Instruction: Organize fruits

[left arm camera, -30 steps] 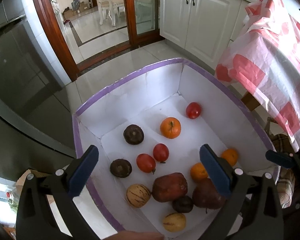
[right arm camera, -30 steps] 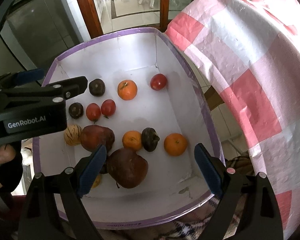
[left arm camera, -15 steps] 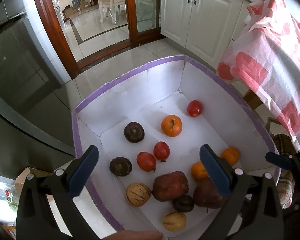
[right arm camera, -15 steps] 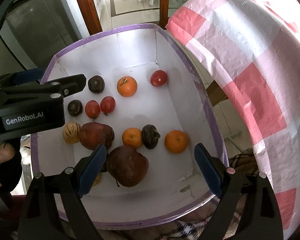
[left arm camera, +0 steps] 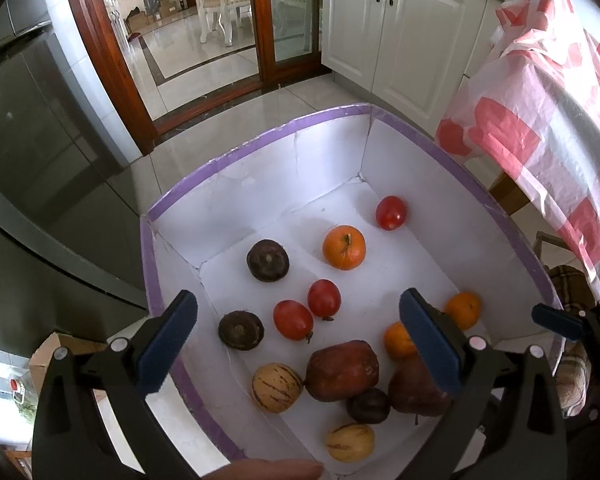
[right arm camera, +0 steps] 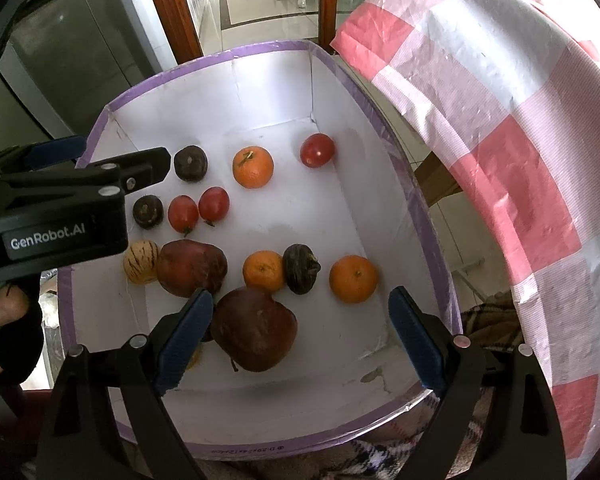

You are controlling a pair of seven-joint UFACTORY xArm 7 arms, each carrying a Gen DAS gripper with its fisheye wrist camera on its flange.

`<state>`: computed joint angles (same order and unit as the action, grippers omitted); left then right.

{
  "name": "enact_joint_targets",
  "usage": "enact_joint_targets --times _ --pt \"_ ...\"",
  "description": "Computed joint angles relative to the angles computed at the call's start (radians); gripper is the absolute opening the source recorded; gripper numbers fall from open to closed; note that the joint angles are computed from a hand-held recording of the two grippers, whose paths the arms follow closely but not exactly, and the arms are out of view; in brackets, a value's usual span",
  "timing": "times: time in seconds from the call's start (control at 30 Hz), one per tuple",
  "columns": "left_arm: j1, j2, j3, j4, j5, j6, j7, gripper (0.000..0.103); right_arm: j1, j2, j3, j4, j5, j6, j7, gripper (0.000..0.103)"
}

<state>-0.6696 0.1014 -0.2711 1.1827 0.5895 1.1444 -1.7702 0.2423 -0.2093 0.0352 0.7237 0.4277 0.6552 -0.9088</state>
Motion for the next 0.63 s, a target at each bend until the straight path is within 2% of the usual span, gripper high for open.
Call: enact_joint_targets --times 0.37,0.63 --pt "-0.004 0.015 0.000 0.011 -0.007 0.006 0.007 0.101 -0.001 0.001 0.001 0.002 0.000 0.001 0.001 0.087" --pt "0.006 0.000 0.007 -0.014 -0.025 -0.033 0.014 0.101 -0.001 0.000 0.000 -0.003 0.002 -0.002 -0.003 0.087"
